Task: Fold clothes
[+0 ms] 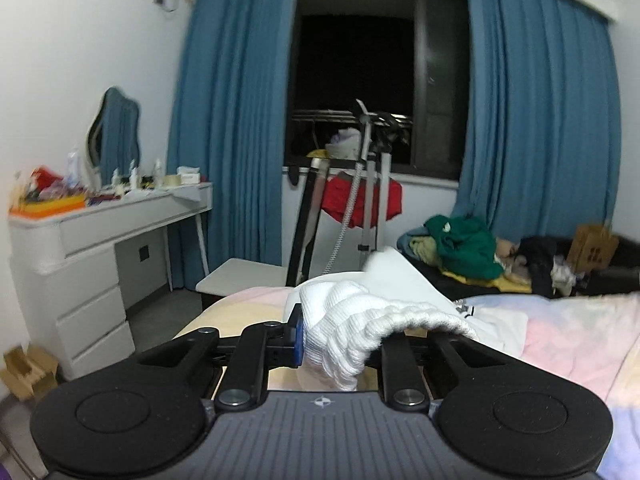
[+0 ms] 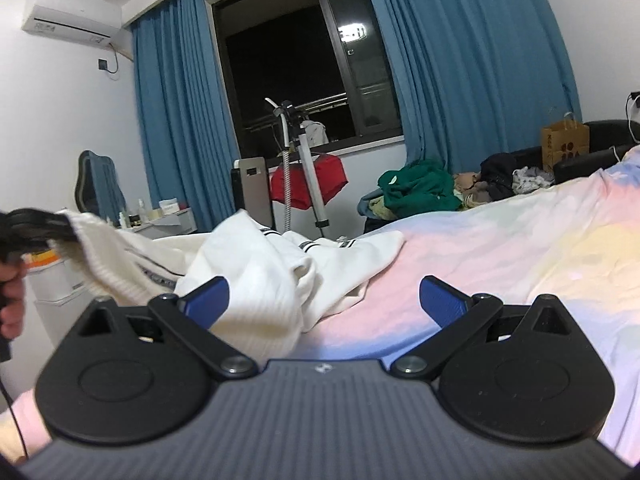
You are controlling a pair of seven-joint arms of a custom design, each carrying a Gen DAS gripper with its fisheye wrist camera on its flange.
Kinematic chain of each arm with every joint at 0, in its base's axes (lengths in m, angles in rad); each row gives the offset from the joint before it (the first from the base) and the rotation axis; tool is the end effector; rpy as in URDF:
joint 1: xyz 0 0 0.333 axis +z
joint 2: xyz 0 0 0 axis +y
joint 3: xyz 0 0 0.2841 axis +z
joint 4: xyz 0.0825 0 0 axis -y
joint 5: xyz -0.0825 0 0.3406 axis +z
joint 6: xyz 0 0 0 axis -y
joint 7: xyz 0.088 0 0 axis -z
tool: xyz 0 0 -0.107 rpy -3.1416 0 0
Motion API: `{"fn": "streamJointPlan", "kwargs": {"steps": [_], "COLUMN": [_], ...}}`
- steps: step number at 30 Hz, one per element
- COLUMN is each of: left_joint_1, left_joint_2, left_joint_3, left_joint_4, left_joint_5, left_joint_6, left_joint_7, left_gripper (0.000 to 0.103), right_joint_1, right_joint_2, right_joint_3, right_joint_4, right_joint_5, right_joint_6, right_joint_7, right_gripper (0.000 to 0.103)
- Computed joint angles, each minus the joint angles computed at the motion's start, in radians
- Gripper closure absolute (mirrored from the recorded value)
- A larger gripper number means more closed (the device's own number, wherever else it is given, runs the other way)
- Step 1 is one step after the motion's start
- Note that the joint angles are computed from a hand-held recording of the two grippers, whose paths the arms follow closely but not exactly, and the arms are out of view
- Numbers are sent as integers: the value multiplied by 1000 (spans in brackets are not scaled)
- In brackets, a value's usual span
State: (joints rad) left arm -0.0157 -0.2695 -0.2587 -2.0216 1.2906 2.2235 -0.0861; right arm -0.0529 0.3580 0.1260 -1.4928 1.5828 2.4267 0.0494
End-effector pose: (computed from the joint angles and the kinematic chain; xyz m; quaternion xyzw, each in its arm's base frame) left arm 0.4732 -0.1169 0.6129 -0.7328 0.3190 -0.2726 0.5356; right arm 0.6585 0.0385 0.5188 -0.6633 0.3810 -0.1565 0.6248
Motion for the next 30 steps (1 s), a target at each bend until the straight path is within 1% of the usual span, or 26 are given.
{"fn": "streamJointPlan", "kwargs": {"steps": [4, 7, 11, 13, 15, 18, 20, 22, 23, 24, 25, 27, 28, 30], "left_joint_1": [12, 38, 80, 108, 131, 142, 143, 141, 140, 138, 135, 127, 125, 116], "left_joint_2": [-129, -196, -268, -272, -260, -236, -225, -210, -200, -191, -181, -168, -158, -156], "left_joint_3": [13, 35, 52, 43, 32, 23, 13, 9, 9, 9, 9, 13, 19, 39], "left_joint_4": [-150, -234, -315, -325, -323, -310, -302, -290, -283, -275, -267, -256, -248, -247], "left_joint_5": [-55, -108, -164, -161, -151, -164, -167, -168, -169, -169, -169, -176, -181, -207], "left_joint_6": [-5, 31, 79, 90, 91, 89, 76, 60, 51, 41, 32, 11, 11, 25], "left_joint_7": [-70, -119, -144, -146, -154, -164, -169, -162, -151, -140, -129, -104, -94, -71], "left_gripper": [84, 84, 84, 84, 84, 84, 84, 83, 83, 83, 83, 83, 83, 83], "right_joint_1": [10, 21, 35, 45, 62, 94, 101, 104, 111, 118, 125, 143, 150, 159], "right_joint_2": [-5, 4, 21, 14, 8, 0, 4, 11, 15, 20, 25, 42, 48, 59], "right_joint_3": [-10, -15, -12, -6, -4, -1, 3, 8, 12, 17, 22, 28, 35, 51], "right_joint_4": [-10, -7, 4, -15, -33, -61, -61, -55, -54, -55, -55, -48, -50, -52], "right_joint_5": [-88, -176, -305, -358, -421, -510, -536, -542, -535, -524, -514, -514, -509, -489], "right_joint_6": [-22, -41, -78, -98, -111, -112, -140, -160, -148, -129, -110, -64, -39, 9], "right_joint_7": [61, 112, 163, 159, 150, 119, 116, 120, 125, 132, 139, 158, 150, 124], "right_gripper": [0, 0, 5, 7, 17, 27, 30, 31, 33, 40, 43, 54, 55, 62]}}
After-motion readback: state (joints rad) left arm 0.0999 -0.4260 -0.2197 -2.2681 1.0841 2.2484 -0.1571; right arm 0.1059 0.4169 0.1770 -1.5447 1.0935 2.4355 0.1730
